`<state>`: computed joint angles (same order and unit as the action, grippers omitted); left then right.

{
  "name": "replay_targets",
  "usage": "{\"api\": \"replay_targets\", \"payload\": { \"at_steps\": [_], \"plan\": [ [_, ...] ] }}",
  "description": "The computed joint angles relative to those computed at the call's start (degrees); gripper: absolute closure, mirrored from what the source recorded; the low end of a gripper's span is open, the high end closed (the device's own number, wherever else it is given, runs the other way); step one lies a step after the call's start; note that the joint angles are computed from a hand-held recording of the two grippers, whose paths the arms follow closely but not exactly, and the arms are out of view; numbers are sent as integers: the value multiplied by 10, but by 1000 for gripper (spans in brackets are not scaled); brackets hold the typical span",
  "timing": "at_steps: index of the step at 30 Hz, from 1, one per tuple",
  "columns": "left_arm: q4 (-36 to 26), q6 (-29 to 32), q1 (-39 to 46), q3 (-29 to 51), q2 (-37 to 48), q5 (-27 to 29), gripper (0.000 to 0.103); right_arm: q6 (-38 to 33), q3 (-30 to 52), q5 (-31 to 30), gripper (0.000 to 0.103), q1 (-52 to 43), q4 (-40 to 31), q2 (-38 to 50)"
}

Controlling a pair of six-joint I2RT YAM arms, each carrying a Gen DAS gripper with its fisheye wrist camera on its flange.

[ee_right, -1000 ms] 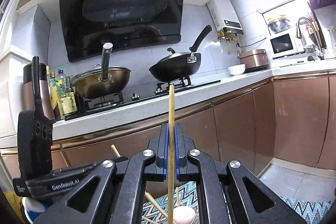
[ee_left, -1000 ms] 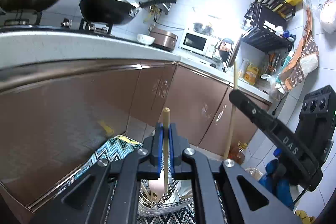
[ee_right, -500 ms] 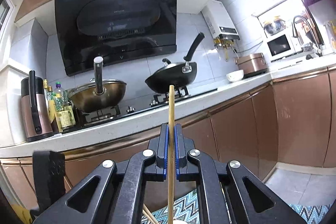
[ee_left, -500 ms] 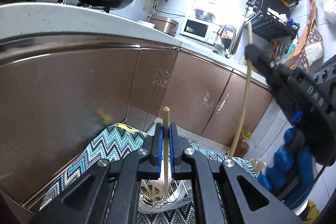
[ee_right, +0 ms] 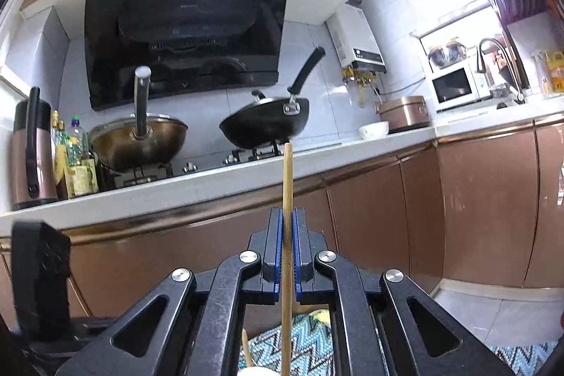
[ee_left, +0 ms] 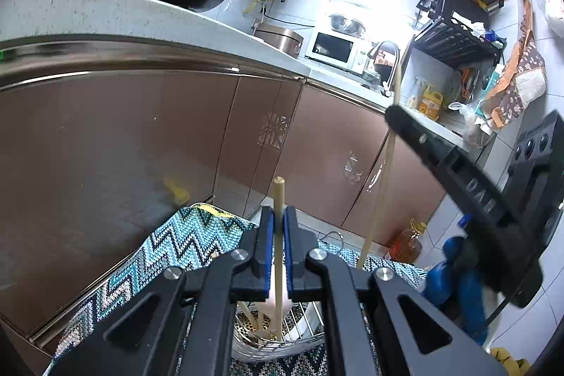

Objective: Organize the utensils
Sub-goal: 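Lift both chopsticks and carry them over the clear holder, then lower the chopsticks into the holder and open both tools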

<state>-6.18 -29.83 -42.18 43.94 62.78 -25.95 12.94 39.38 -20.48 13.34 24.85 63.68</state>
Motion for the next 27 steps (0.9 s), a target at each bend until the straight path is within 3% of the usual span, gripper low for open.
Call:
{"api": "replay_targets", "payload": {
  "at_steps": [14,22,24,26,27],
  "plan": [
    [30,-18,4,-27,12,-3,98,-23,-80,3,97,1,17,6],
    [17,-33,7,-33,2,2,96,-57,-95,-5,97,-3,-58,-34],
    [3,-28,4,-28,-5,2,93,-61,-94,-5,88,-6,-84,-54],
    [-23,-25,-3,-18,-16,1,76,-62,-95,-5,72,-11,-110,-82],
    [-37,-26,-7,-12,-24,0,72,-62,-93,-3,71,-14,-123,-96]
  ]
}}
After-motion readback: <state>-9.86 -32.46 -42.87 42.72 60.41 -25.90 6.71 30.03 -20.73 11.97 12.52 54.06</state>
